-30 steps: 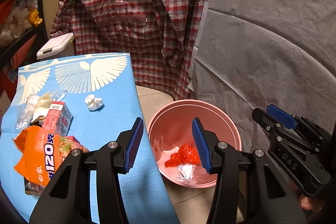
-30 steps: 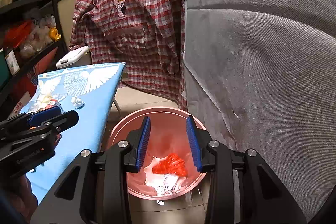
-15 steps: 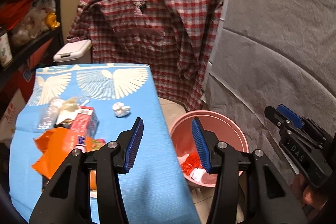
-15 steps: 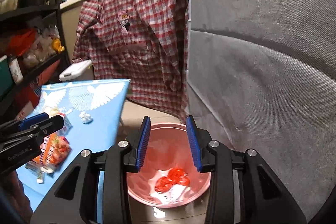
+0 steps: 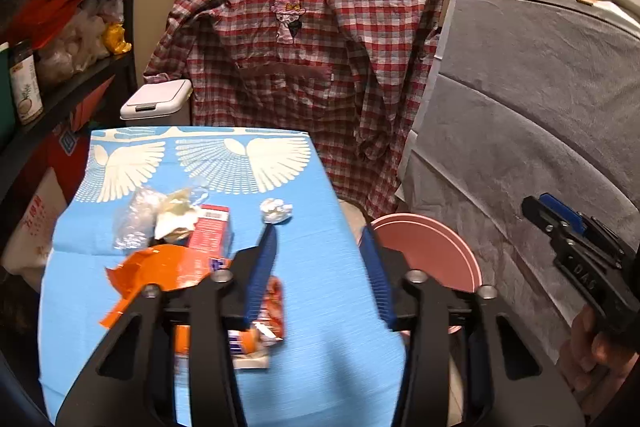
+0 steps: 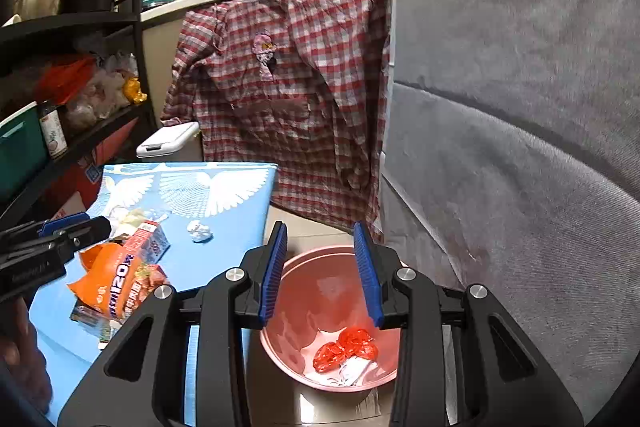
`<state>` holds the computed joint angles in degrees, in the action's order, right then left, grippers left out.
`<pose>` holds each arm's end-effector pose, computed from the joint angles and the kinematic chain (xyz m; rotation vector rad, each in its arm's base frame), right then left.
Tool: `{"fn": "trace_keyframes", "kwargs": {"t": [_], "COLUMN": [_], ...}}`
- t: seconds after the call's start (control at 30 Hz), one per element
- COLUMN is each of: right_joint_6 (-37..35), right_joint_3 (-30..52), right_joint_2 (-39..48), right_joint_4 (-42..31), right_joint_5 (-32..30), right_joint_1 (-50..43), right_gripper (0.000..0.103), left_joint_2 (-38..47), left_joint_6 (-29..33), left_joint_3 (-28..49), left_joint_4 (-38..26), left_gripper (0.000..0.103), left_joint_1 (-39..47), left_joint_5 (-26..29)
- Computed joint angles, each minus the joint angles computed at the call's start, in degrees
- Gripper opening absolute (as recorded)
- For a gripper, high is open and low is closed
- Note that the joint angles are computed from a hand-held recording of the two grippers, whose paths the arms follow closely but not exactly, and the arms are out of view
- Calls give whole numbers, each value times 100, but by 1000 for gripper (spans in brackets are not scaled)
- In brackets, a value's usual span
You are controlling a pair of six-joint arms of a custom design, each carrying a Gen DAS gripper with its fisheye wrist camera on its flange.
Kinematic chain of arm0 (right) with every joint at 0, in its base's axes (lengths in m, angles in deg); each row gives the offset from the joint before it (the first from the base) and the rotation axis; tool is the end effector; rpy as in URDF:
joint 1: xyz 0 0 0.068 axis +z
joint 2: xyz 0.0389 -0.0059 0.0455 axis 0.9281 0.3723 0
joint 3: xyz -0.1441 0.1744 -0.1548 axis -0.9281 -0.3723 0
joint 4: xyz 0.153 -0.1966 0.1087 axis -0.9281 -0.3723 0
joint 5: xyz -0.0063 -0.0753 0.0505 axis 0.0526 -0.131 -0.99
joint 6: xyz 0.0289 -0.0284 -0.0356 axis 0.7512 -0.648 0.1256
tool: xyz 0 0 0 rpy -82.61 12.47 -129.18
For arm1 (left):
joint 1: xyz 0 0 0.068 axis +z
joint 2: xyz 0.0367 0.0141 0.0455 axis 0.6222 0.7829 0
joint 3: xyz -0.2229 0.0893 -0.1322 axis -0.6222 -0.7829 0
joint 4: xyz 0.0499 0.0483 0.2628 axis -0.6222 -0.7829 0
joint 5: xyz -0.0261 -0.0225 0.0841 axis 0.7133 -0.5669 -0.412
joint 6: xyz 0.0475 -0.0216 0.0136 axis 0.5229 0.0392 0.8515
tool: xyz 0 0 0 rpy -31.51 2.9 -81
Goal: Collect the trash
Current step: 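Move the left tool to the clear plastic bag while the right tool approaches the white tissue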
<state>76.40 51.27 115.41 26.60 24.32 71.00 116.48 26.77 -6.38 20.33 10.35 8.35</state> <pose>0.2699 0.0152 0.1527 -0.0329 2.0854 0.1100 0.2745 -0.1379 0.1630 0.0456 2.2050 -0.2236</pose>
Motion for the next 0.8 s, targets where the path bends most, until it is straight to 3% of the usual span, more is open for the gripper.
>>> {"fn": "trace_keyframes", "kwargs": {"t": [0.13, 0.3, 0.5, 0.8], "right_joint_6": [39, 149, 137, 6], "right_joint_3": [-8, 85, 147, 793], "right_joint_2": [-129, -25, 215, 1116], "right_joint_4": [-97, -183, -34, -5], "right_joint_5": [-185, -510, -414, -422], "right_joint_1": [10, 64, 440, 1083], "right_gripper": [30, 11, 10, 10], "left_joint_2": [-506, -897, -827, 289], "left_joint_6": [360, 960, 1223, 1370], "left_joint_3": [-15, 112, 19, 32], "left_joint_4": [-444, -860, -610, 47], "left_gripper": [28, 27, 27, 27], "left_joint_1": [644, 1512, 2553, 3324], "left_joint_5": [347, 661, 1312, 1912]}}
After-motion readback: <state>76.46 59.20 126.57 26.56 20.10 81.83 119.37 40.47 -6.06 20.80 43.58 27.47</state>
